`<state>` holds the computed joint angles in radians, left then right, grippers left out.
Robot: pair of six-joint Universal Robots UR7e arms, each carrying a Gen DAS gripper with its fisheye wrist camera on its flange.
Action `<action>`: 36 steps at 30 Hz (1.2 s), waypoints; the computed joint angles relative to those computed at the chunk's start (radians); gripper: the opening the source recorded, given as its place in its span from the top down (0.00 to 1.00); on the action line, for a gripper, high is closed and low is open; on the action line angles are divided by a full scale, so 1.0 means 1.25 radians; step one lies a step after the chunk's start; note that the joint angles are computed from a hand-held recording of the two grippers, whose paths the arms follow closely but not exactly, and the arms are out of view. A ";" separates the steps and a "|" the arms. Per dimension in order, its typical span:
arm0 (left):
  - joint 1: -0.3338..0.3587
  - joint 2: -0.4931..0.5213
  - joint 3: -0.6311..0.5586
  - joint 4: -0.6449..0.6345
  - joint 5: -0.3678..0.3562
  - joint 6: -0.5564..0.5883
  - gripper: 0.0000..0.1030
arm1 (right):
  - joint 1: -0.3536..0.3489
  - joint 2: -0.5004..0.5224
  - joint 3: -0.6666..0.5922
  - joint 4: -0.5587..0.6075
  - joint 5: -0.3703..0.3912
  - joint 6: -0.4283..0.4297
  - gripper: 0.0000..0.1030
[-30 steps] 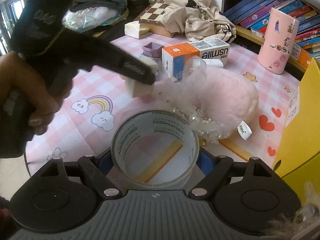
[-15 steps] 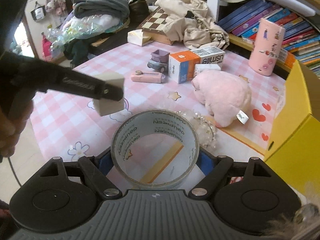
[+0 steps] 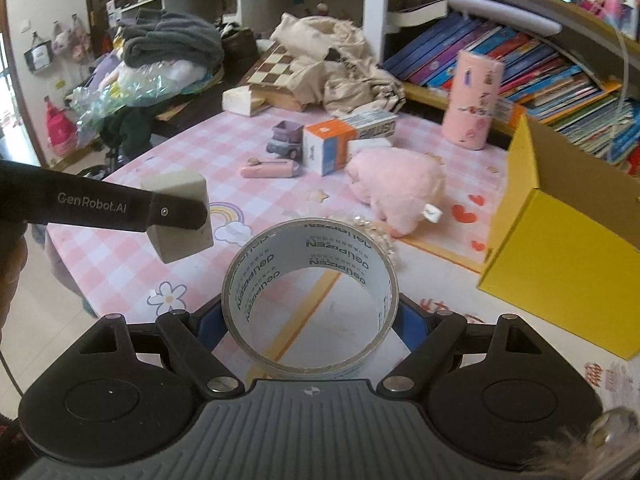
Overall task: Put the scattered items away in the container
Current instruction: 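Carry the tape roll in the right tool and the cube in the left tool over the yellow box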
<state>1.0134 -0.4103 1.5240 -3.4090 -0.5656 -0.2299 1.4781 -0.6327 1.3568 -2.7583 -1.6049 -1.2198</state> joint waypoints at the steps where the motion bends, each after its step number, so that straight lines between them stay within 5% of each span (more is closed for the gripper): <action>1: -0.001 0.002 0.000 -0.009 -0.006 0.009 0.77 | -0.001 -0.003 0.004 -0.008 -0.003 0.005 0.20; 21: -0.021 0.065 -0.100 -0.062 -0.103 0.167 0.77 | -0.023 -0.036 0.011 -0.089 0.005 0.024 0.20; 36: -0.031 0.208 -0.427 -0.011 -0.198 0.364 0.77 | -0.051 -0.005 -0.183 -0.029 0.136 0.046 0.20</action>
